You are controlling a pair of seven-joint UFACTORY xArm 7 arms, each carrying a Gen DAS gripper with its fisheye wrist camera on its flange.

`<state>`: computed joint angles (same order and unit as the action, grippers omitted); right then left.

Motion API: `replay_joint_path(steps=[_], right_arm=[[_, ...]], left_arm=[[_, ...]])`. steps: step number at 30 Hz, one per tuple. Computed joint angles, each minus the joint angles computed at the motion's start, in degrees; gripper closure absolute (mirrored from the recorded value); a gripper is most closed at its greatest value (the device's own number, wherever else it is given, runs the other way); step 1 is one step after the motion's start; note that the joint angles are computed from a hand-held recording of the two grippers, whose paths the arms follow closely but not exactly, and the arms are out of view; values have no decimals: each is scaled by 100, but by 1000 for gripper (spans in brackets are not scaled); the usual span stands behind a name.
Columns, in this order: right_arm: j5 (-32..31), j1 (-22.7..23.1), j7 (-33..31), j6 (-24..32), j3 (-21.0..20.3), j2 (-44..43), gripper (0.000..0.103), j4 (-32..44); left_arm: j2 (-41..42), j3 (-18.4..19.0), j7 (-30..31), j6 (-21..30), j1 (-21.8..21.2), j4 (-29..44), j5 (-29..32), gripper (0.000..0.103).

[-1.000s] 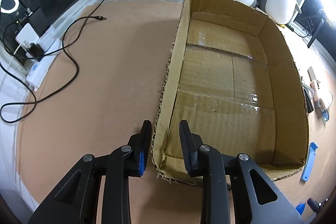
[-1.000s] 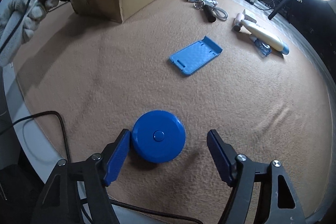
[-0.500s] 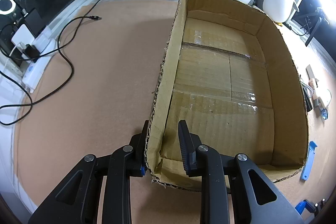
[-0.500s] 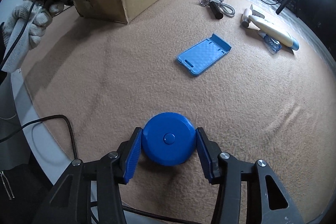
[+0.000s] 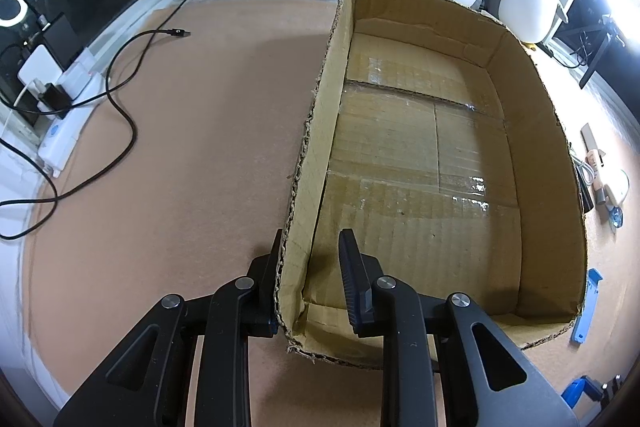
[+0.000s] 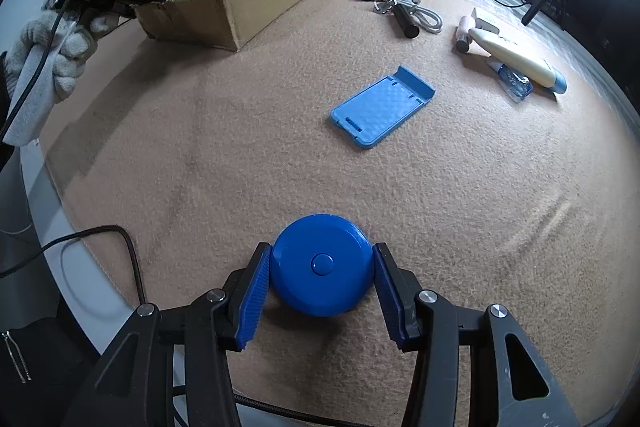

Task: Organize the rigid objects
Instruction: 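Carry the blue tape measure with the right gripper over the cardboard box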

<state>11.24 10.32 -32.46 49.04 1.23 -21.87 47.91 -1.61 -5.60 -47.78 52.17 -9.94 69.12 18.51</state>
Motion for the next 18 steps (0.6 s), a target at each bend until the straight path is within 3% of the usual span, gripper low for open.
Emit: replay_joint_path(steps=[18], right_arm=[[372,82,-93,-100,4,421,57,904]], left_arm=[[-152,60,341,-369,113,-241,-465,84]])
